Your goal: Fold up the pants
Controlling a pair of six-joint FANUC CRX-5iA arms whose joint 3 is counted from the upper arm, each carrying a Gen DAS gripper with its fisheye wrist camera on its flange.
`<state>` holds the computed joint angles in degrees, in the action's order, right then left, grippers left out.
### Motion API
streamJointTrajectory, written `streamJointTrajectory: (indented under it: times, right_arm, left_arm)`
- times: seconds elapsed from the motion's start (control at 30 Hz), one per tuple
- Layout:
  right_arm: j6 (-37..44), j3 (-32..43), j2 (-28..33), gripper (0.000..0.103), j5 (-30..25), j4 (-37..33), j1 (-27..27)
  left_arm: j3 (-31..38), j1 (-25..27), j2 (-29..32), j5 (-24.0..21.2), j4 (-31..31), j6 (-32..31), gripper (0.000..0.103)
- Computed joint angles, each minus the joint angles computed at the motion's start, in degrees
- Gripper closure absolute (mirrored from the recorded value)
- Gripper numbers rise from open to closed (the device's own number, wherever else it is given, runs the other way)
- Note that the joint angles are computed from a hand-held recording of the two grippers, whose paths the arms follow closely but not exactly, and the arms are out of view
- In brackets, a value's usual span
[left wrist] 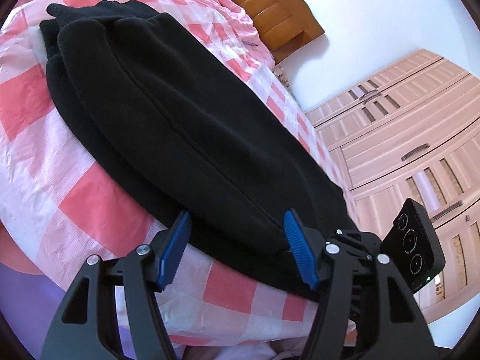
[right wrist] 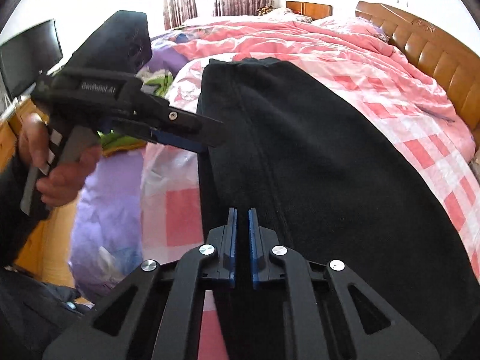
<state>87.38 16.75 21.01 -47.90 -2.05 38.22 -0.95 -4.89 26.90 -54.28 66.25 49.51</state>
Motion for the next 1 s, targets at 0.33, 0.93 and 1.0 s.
streamJointTrajectory:
  times: [0.33,0.93,1.0]
  right_arm:
    - [1.53,1.48,-1.21,0.094,0.06,-6.27,-2.11]
    - [1.07,3.32,1.58,0.087,-4.70,-7.99,-1.14]
    - [2.45,4.70,1.57,0.071,-6.76,-9.42,-1.35]
  left_arm:
    - [4.45,-0.29,3.09,-0.94,-0.75,4.87,0.039]
    - [2.17,0.18,-0.93,6.50,-11.76,10.56,0.092]
    - [2.28,0.48,-1.07,6.33,-12.32,10.74,0.085]
